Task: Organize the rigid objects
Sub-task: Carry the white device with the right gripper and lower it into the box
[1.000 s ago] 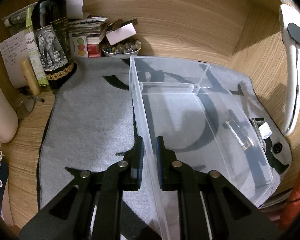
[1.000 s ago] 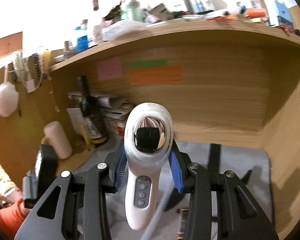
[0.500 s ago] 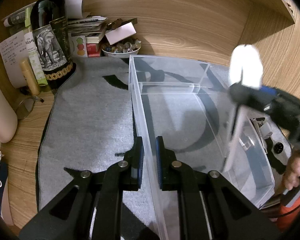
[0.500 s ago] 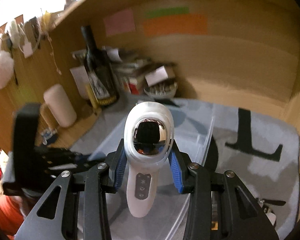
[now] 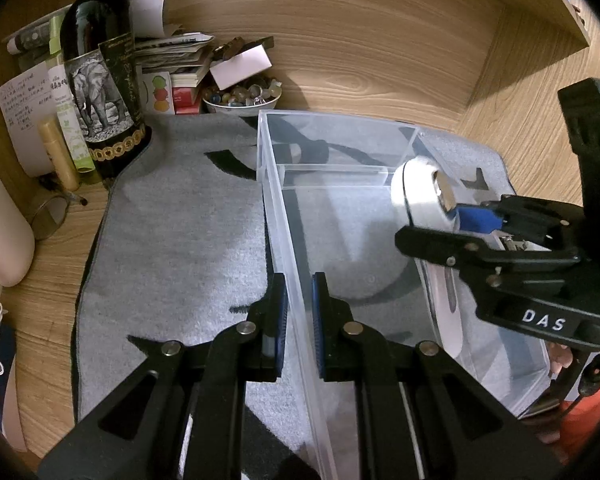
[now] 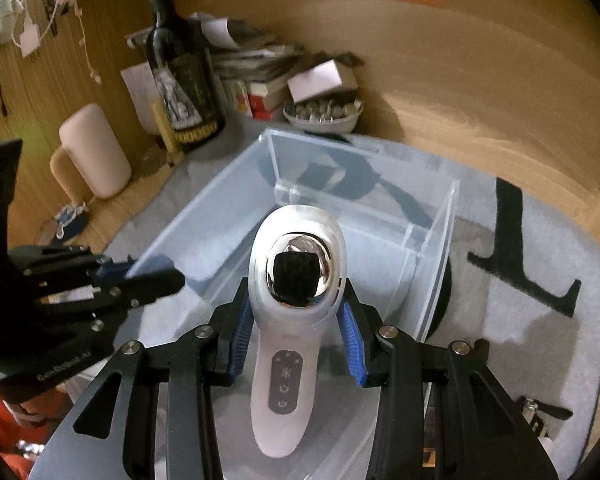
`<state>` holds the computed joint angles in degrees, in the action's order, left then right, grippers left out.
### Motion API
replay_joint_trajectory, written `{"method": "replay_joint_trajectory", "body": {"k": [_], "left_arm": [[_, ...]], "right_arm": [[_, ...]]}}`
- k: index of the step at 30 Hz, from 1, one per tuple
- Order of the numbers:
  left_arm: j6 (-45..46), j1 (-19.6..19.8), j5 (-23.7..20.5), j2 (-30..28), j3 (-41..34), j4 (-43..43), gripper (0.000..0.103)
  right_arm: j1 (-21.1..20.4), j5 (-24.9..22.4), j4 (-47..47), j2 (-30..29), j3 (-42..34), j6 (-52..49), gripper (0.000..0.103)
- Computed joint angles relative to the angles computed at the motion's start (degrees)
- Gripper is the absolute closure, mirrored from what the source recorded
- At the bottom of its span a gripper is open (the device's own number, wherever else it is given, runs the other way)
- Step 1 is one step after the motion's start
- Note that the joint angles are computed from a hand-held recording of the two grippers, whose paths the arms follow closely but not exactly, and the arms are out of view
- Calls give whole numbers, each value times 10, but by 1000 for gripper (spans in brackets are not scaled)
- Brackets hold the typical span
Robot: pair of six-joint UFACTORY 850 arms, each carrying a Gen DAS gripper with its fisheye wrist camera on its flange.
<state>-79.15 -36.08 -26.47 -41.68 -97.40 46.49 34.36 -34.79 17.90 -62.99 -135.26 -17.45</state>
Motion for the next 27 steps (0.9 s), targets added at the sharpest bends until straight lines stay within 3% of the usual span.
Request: {"method": "replay_joint_trajectory", "body": {"k": [5,8,10,15,21,27], "left_arm": [[0,0,0,0,0,-1,92],[-1,0,-1,0,1,1,92],[2,0,-1,0,-1,-1,92],[4,0,-2,-1,-2,-2,92],[3,-1,-3,-1,-2,0,92],[3,-1,-4,-1,-2,0,92]], "right_arm": [[-1,-20,0,-6,-11,0,65],[-1,-10,5,0,-1,-5,61],[-1,5,15,11,16,-13,54],[1,50,28,46,69,-30,49],[-1,126,37,100,145,-38,35],[-5,215,-85,157,225,79,27]]}}
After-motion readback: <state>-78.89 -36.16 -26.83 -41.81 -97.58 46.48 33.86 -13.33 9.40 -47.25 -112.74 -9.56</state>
